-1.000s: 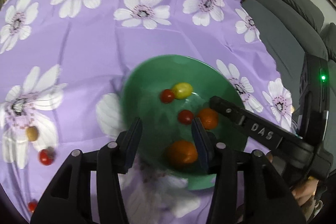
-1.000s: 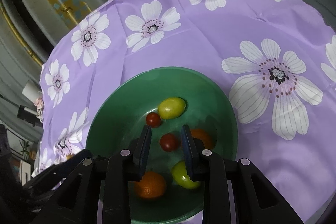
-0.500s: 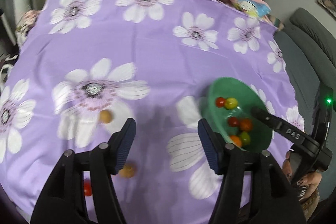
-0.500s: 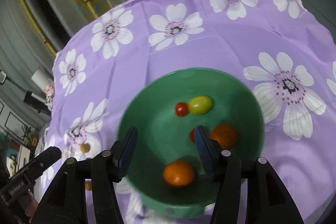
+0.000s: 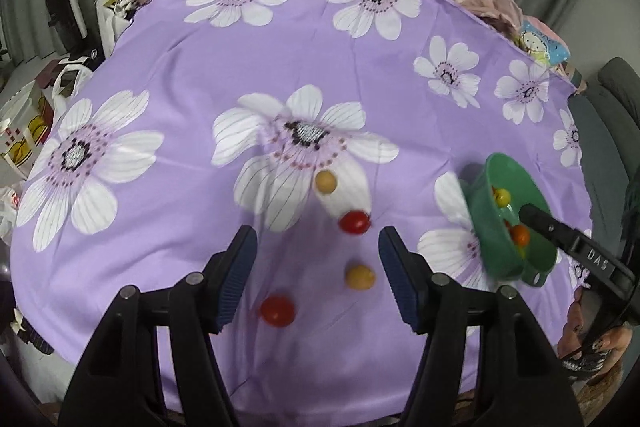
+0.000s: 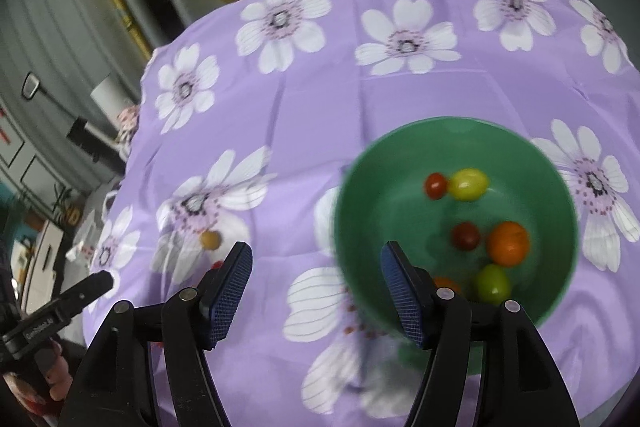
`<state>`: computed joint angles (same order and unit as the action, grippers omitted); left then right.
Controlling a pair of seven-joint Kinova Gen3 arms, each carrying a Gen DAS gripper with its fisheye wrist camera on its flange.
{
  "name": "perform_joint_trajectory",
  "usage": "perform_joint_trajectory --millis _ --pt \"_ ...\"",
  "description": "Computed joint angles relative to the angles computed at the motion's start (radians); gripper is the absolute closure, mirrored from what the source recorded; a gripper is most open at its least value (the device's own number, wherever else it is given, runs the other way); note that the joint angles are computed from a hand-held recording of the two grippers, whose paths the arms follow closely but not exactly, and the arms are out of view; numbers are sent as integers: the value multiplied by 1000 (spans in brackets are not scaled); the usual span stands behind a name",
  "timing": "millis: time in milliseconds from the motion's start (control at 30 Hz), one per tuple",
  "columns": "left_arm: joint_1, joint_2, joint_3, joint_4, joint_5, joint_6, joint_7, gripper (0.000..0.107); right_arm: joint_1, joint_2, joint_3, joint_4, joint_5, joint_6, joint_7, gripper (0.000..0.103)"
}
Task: Organize fruits
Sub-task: 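Withdraw the right tool from the bowl to the remaining fruits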
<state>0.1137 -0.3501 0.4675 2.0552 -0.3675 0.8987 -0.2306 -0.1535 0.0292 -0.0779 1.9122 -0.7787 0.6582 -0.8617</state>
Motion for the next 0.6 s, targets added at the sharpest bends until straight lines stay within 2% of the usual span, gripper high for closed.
perform_joint_trajectory --millis 133,300,500,600 --pt "23 -11 -11 36 43 -4 -10 44 -26 -2 -18 -1 16 22 -10 36" --pt "45 1 -25 83 92 -48 -31 46 -69 18 -46 -17 62 55 -53 36" --pt "48 41 3 101 80 -64 11 53 -107 66 -74 -42 95 85 -90 36" --pt "66 57 -24 119 81 -100 12 56 -109 93 -86 -55 90 99 -95 36"
